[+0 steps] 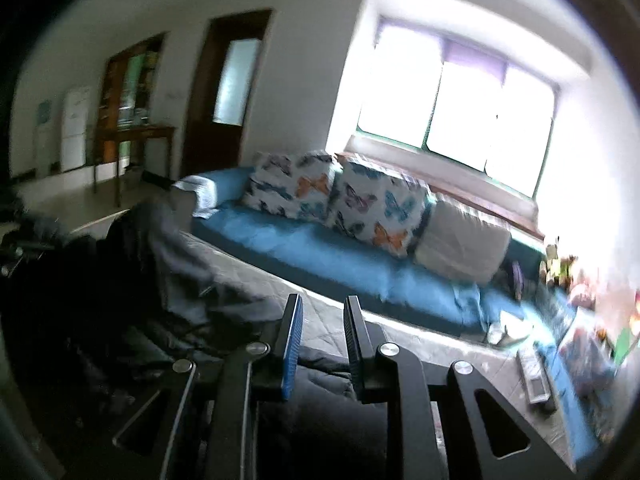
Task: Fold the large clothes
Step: 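Release the jacket and spread it out with both tools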
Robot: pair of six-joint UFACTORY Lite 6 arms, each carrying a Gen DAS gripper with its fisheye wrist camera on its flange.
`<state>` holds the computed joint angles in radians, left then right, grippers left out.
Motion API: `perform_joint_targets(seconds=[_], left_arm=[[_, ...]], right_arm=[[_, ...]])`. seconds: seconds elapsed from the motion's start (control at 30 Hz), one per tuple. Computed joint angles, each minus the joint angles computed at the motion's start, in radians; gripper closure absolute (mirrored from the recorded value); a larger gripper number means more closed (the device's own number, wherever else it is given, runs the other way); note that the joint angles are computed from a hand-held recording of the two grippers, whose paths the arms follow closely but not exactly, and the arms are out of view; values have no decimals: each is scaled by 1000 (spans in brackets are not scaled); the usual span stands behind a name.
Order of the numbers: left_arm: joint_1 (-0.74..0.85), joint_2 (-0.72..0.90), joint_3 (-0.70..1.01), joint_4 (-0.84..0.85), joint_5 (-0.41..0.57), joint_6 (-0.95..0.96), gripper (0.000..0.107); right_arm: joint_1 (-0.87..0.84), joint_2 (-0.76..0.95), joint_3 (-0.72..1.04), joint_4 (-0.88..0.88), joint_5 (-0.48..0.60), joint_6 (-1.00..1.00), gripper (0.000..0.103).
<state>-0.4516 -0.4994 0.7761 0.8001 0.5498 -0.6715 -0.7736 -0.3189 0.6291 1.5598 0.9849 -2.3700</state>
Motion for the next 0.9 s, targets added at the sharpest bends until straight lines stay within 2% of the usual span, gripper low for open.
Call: perform_joint_targets(seconds=[0.07,0.1,0.17,0.27,0.43,0.47,0.53,0.63,0.67,0.77,0.9], left_arm=[[97,168,90,-37,-87,41,72],[117,215,97,-37,-127,29,72],[160,303,141,-52,-182,57,71],[169,381,149,50,-219,-42,71],[121,510,200,354,-228,-350,71],[114,566,246,405,-214,-396,70],[119,680,325,432,-202,-417,68],[136,844,447,413,-174,-395,60],[145,892,487,401,-162,-389,58],[189,980,547,397,-208,-403,56],[212,1087,633,416,-210,-420,53]], right_arm=[[41,77,51,-5,-73,60,79],[33,86,64,-31,-70,102,79],[-18,111,111,-175,31,232,79],[-82,53,107,-366,150,308,79],[-60,-21,64,-470,164,301,78],[-37,-24,57,-468,143,297,77],[44,19,66,-481,39,345,63],[166,127,92,-479,-204,400,61],[176,196,121,-472,-250,412,61],[167,308,196,-465,-259,492,61],[201,392,256,-504,-300,610,64]])
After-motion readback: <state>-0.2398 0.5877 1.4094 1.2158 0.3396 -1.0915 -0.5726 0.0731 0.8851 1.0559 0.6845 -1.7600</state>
